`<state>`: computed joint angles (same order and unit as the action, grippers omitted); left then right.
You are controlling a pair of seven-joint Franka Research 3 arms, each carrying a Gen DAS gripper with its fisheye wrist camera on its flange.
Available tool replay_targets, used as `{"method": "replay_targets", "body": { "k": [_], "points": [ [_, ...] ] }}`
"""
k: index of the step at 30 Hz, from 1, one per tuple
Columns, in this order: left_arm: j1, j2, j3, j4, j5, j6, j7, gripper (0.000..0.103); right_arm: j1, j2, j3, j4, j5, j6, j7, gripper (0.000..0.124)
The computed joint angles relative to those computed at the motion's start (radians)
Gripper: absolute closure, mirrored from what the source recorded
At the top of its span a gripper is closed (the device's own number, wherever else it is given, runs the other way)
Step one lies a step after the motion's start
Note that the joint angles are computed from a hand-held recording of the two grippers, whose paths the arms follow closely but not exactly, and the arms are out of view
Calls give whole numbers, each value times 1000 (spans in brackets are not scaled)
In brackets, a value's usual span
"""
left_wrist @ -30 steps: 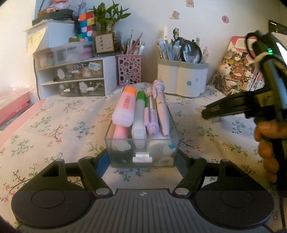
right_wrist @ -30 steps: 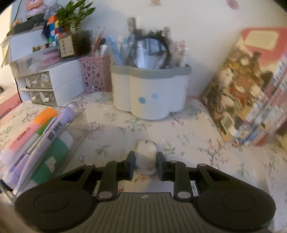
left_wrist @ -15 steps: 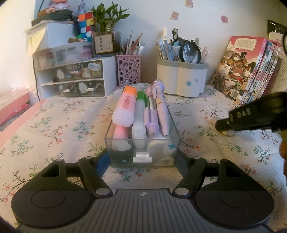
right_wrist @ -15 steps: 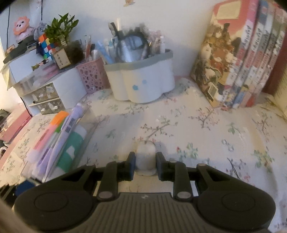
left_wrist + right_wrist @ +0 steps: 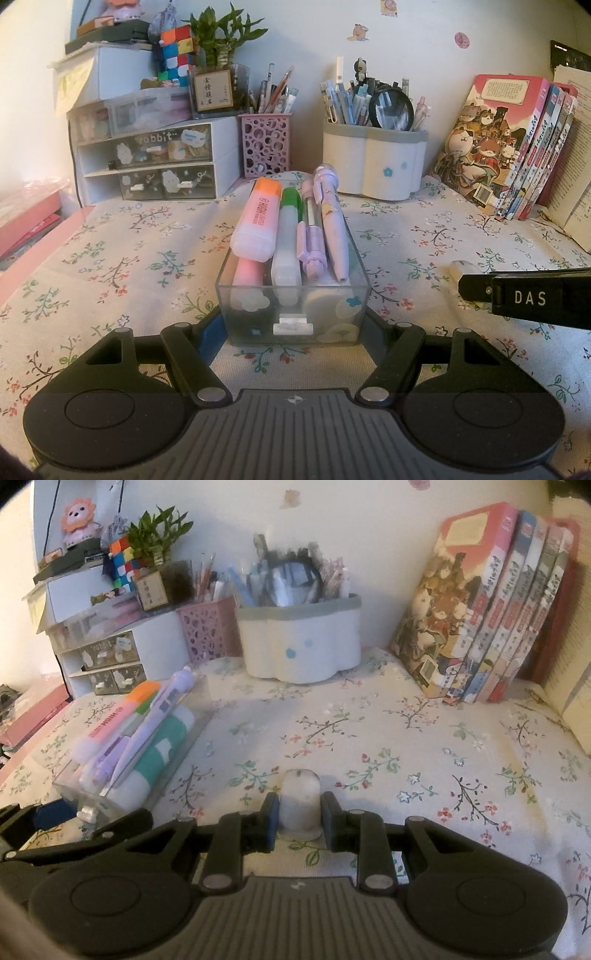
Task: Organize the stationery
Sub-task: 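Move the right tool to the white eraser and close on it, then carry the white eraser over the clear box and drop it in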
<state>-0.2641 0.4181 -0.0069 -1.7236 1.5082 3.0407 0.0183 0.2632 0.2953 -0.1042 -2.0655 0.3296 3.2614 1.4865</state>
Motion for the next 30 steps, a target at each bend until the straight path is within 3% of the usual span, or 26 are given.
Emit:
{"method": "replay_targets", "body": {
  "k": [2,5,7,11,20,26,30],
  "points": [
    [0,0,0,-1,-1,0,1,31,-32,-6,30,10,8,-32,1,76],
    [0,0,1,-1,0,4,-2,31,-213,-20,214,33,99,-101,-48,76],
    [1,0,0,-1,-5,3,3,31,-325,-25,329,52,228,-152,-123,76],
    [-1,0,2,-1,-7,4,6,31,-441,-37,433,98,514,-287,-266,77],
    [-2,1,3,0,-6,5,7,31,-417,-5,402,261,743,-497,-378,77],
    [-2,1,4,0,-6,5,7,31,-237,84,276,423,514,-488,-270,77],
    [-2,1,4,0,-5,5,7,31,-171,142,224,511,412,-499,-211,77]
  ]
}}
